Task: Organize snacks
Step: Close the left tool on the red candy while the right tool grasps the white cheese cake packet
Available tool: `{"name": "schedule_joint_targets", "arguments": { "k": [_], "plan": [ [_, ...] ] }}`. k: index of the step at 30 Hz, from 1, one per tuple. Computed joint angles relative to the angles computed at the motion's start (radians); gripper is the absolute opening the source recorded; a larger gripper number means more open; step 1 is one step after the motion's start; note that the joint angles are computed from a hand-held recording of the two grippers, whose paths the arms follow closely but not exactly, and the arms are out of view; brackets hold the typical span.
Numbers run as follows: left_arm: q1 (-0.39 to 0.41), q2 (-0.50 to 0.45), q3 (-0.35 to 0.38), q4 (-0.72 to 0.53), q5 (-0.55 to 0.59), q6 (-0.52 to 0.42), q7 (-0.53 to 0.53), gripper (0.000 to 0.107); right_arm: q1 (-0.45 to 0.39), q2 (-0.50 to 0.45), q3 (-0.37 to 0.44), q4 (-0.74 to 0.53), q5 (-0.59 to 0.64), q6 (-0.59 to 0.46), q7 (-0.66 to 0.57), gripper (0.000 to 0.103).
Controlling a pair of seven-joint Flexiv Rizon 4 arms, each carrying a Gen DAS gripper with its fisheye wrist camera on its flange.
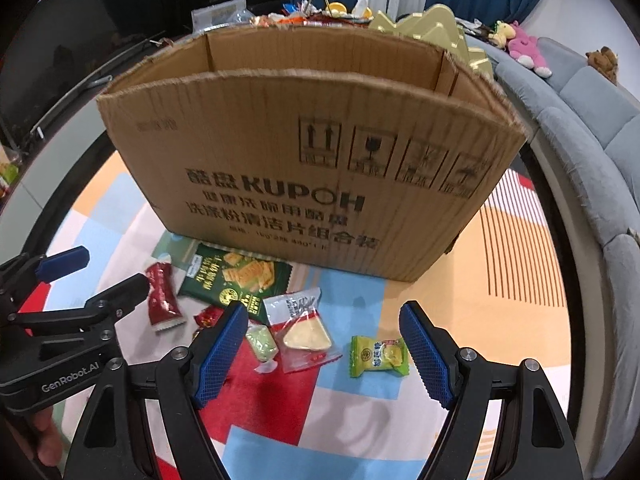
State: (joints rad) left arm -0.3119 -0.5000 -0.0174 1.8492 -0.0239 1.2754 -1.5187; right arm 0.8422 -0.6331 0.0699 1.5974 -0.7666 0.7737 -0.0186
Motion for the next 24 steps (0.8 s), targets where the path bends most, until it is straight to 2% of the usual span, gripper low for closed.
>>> {"name": "schedule_joint_targets", "arguments": {
  "k": [18, 24],
  "plan": [
    [-0.005, -0.079, 0.004, -0.058, -0.009, -0.029, -0.030, 0.078, -0.022, -0.073, -0.007, -0.041, 0.086, 0.053, -0.061, 0.078],
    [-0.008, -0.091, 0.006, -0.066, -0.008, -0.024, -0.037, 0.078, -0.028, -0.092, -0.008, -0.054, 0.113, 0.062, -0.084, 0.073]
  ]
}}
